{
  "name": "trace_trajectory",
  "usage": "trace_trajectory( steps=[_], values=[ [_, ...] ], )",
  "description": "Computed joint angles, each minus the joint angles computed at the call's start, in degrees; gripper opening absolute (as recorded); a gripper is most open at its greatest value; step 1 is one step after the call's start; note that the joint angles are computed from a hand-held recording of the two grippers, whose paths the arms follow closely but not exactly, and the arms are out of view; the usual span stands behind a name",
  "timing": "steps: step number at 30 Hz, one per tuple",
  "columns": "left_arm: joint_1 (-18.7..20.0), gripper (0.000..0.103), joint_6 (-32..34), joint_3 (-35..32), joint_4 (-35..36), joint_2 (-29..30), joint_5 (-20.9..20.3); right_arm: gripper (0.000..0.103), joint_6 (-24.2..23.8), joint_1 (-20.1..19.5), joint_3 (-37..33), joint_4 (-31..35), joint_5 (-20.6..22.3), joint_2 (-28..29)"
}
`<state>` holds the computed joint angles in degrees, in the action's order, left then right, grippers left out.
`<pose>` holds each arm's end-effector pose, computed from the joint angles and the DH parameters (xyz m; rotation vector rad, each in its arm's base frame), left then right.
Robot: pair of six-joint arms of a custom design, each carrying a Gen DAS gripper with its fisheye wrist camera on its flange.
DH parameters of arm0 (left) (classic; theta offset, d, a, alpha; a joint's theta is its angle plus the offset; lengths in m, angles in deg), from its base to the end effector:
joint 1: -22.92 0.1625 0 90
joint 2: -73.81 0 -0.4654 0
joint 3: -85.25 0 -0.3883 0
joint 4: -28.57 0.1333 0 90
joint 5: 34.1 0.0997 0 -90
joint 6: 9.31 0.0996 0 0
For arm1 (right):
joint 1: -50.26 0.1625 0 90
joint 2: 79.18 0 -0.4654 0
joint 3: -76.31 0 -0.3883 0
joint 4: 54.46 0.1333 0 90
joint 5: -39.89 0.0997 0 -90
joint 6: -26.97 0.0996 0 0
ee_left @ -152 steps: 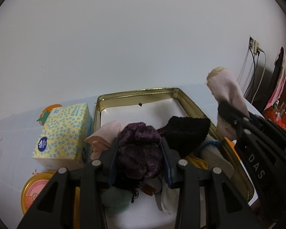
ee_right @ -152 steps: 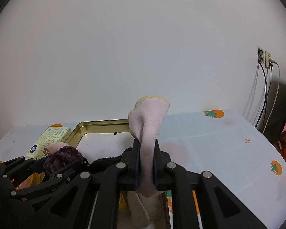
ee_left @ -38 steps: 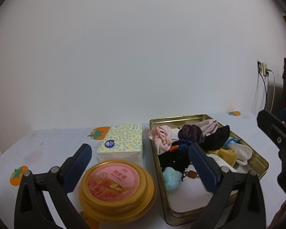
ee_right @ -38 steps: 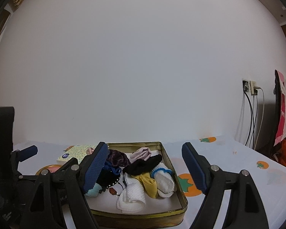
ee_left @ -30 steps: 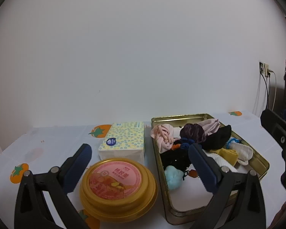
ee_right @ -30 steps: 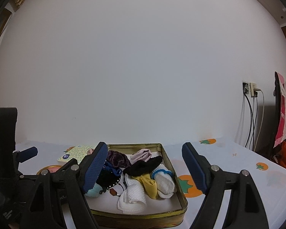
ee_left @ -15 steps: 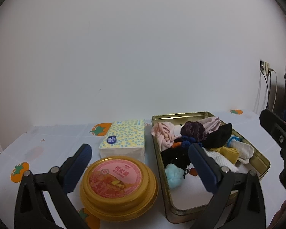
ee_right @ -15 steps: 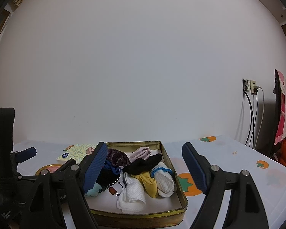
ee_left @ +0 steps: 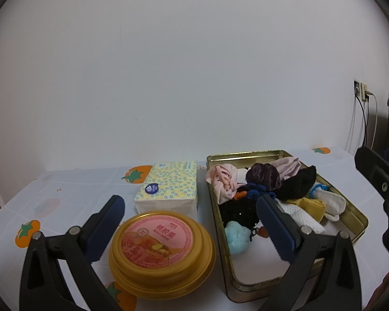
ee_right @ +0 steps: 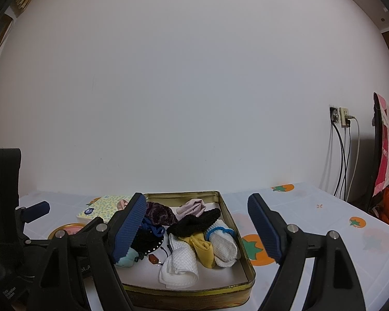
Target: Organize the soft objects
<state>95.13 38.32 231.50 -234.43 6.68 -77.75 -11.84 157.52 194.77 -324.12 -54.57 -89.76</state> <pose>0.0990 -0.3636 0.3141 0.2424 1.7034 -1.4451 0.2575 -0.4056 -0.0579 1.0408 -2.0948 1.6451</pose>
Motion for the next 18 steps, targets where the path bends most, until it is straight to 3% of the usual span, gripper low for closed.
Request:
trace_trajectory(
  steps=[18],
  values=[
    [-0.3, 0.103, 0.1, -0.1, -0.3, 0.4, 0.5, 0.083, 0.1, 0.2, -0.1, -0.2, -0.4, 0.1]
  ],
)
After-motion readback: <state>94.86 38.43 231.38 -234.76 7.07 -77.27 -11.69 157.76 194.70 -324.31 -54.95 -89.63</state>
